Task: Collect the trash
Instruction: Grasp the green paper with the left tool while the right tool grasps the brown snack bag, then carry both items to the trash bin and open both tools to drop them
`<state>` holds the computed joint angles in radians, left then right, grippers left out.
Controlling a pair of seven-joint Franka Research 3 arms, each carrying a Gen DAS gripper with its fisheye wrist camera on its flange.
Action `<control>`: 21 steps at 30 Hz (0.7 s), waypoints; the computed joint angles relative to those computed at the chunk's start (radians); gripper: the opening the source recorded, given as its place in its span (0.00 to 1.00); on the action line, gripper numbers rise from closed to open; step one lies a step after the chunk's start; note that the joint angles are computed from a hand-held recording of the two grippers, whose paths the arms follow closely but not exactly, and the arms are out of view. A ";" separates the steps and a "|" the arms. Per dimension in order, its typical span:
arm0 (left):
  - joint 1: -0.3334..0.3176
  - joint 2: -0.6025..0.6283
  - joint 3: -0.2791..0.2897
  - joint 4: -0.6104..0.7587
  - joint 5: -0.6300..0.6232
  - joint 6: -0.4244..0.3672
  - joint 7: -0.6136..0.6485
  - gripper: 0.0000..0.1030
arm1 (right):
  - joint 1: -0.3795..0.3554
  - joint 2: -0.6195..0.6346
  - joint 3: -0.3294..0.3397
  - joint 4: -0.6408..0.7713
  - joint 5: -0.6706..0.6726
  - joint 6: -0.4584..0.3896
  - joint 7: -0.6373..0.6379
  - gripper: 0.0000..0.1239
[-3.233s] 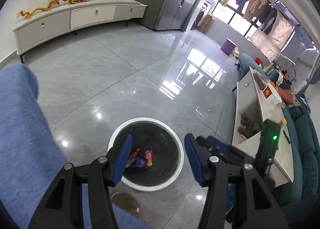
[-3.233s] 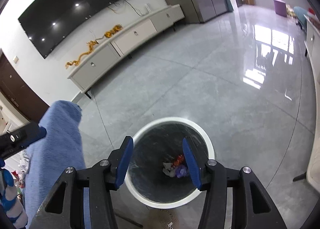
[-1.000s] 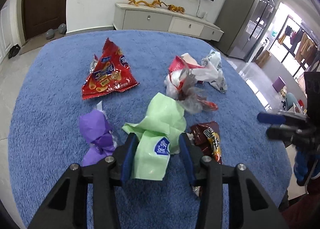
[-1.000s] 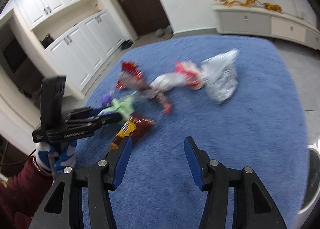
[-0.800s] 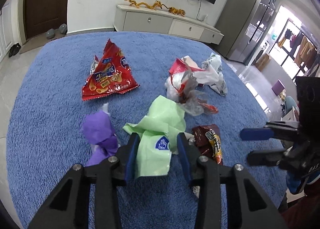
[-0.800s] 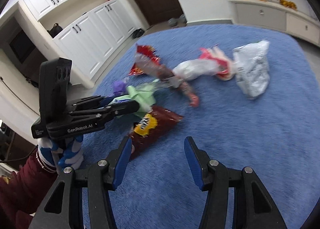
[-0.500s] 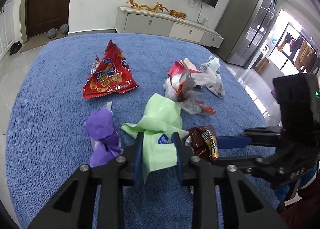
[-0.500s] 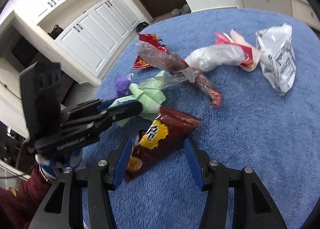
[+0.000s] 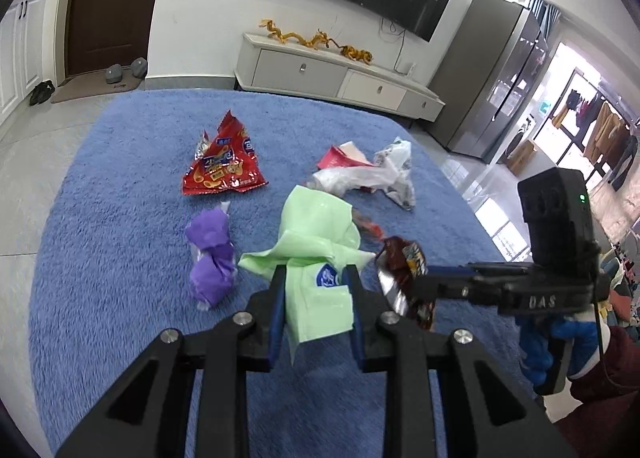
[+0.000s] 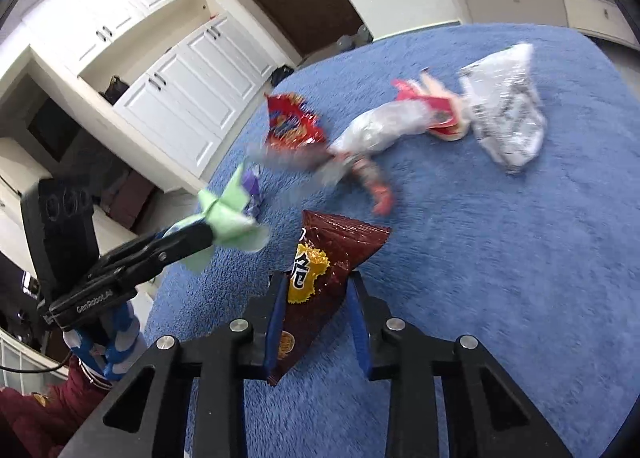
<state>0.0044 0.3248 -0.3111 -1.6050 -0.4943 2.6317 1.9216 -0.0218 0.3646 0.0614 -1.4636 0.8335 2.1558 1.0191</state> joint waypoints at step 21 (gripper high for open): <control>-0.163 0.111 -0.022 0.227 0.123 -0.079 -0.095 0.24 | -0.125 -0.230 -0.137 -0.286 0.238 0.254 -0.098 0.22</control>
